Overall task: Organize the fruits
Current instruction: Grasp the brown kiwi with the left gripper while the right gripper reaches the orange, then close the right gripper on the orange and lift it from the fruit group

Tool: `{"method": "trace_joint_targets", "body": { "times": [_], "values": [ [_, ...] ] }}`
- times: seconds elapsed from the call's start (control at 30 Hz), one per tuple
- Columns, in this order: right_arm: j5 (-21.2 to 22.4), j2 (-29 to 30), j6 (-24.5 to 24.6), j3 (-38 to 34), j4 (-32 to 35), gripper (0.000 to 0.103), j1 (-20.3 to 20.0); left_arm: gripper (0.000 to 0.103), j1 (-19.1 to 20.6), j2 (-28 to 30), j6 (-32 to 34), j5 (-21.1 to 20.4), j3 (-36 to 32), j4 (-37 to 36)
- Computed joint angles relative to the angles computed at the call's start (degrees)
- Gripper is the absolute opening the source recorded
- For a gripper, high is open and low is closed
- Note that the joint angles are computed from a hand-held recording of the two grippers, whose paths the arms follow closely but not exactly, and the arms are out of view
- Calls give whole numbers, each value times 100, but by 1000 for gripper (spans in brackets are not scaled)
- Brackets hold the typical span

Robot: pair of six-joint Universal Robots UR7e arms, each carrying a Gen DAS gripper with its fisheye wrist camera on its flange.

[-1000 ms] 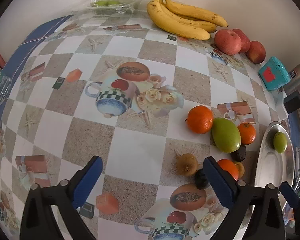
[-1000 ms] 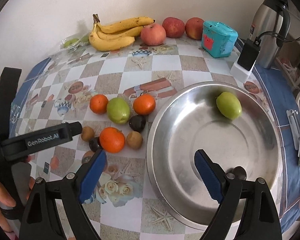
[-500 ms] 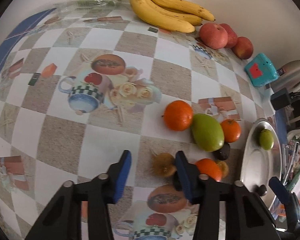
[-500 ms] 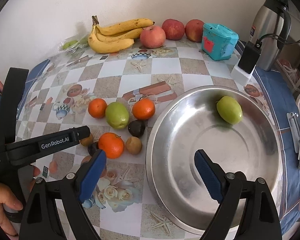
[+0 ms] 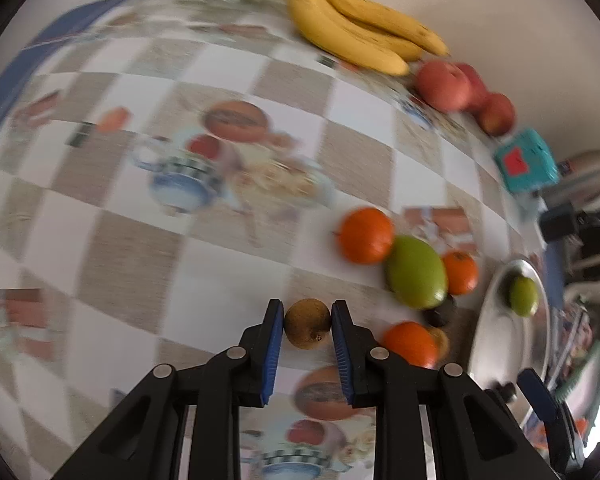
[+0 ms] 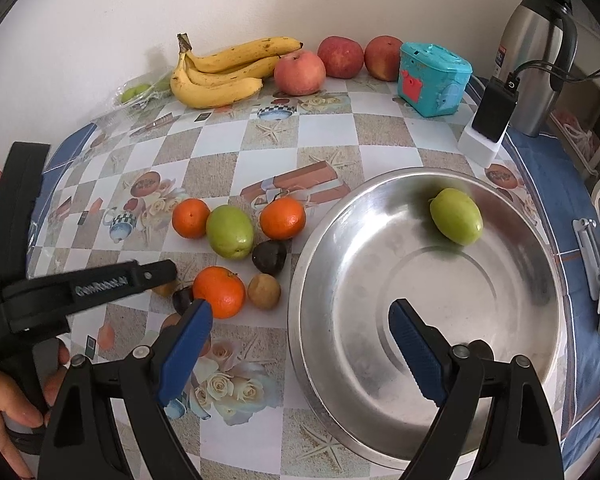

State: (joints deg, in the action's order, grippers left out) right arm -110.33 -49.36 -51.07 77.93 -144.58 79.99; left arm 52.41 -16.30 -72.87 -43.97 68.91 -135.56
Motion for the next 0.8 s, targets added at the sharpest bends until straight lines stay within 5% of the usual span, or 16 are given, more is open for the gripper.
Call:
{"method": "trace_joint_targets", "body": {
  "times": [0.3,0.8],
  "values": [
    [403,-6,224,14,400,89,37,26,-105,-469,-838,417,636,136],
    [420,252,635,-147,969,49,81,27,-106,-470,-851,377,617,205]
  ]
}}
